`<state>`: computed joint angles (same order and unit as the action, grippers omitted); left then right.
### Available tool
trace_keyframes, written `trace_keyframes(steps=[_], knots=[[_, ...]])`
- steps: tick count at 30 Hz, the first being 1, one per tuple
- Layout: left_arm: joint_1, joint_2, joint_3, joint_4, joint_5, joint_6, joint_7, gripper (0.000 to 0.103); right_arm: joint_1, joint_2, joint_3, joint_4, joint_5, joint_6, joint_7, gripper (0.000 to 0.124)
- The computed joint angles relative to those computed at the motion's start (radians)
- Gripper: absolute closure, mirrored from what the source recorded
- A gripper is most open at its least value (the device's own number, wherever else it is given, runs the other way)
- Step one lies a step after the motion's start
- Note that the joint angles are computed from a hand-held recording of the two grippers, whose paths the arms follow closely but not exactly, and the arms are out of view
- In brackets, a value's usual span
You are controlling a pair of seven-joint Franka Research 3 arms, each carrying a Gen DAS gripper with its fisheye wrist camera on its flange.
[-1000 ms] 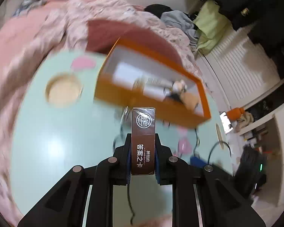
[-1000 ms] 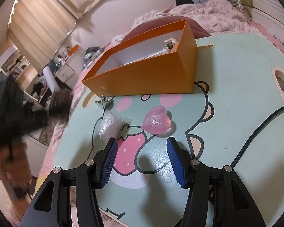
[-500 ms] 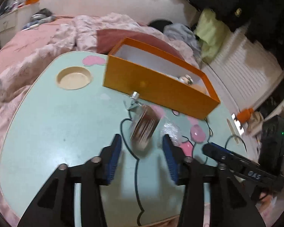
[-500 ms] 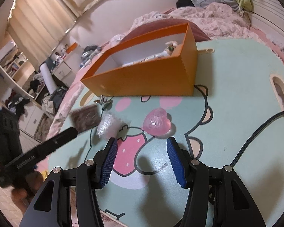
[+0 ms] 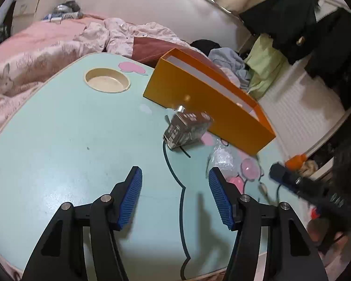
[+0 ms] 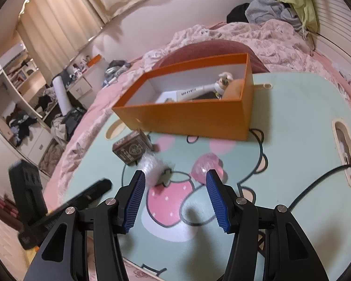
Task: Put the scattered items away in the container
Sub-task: 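Reach into the box and grasp the glass perfume vial with the right gripper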
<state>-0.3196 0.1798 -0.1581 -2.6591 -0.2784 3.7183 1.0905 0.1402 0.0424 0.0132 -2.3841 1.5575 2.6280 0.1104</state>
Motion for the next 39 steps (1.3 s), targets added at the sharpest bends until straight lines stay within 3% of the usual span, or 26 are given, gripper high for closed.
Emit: trace_keyframes(steps=[3, 7, 9, 11, 13, 15, 19, 27, 28, 30, 33, 39], knots=[[-0.028, -0.004, 0.008, 0.007, -0.06, -0.018, 0.057, 0.042, 0.0, -0.013, 0.0, 0.019, -0.029, -0.016, 0.041, 0.07], [-0.01, -0.001, 0.001, 0.0, -0.026, -0.005, 0.03, 0.041, 0.02, -0.028, 0.012, 0.071, -0.079, 0.031, 0.093, 0.07], [-0.016, -0.001, 0.003, 0.002, -0.037, -0.008, 0.041, 0.041, 0.032, -0.011, 0.017, 0.129, -0.173, 0.063, 0.208, 0.07], [-0.025, -0.001, 0.004, 0.005, -0.055, -0.011, 0.056, 0.04, 0.043, 0.038, 0.017, 0.214, -0.4, 0.072, 0.452, 0.07], [-0.027, -0.001, 0.005, 0.006, -0.06, -0.013, 0.066, 0.039, 0.047, 0.11, 0.011, 0.319, -0.636, 0.013, 0.682, 0.071], [-0.029, -0.001, 0.004, 0.007, -0.064, -0.013, 0.069, 0.038, 0.058, 0.225, 0.002, 0.477, -0.858, -0.104, 0.886, 0.073], [-0.024, 0.001, 0.001, 0.005, -0.053, -0.005, 0.061, 0.038, 0.09, 0.405, -0.007, 0.688, -1.09, -0.221, 1.125, 0.079], [-0.01, 0.001, -0.005, -0.004, -0.019, 0.011, 0.031, 0.038, 0.112, 0.618, 0.021, 0.926, -1.233, -0.384, 1.315, 0.086], [-0.004, 0.002, -0.006, -0.006, -0.005, 0.015, 0.019, 0.038, 0.112, 0.623, 0.023, 0.929, -1.238, -0.372, 1.329, 0.087], [0.0, 0.003, -0.007, -0.007, 0.007, 0.02, 0.006, 0.038, 0.15, 0.623, -0.01, 0.929, -1.317, -0.364, 1.392, 0.105], [0.003, 0.003, -0.007, -0.009, 0.018, 0.024, -0.004, 0.038, 0.147, 0.598, -0.001, 0.881, -1.351, -0.331, 1.393, 0.107], [-0.015, 0.004, -0.005, -0.001, -0.017, 0.018, 0.017, 0.038, 0.071, 0.555, 0.048, 0.803, -1.242, -0.244, 1.34, 0.107]])
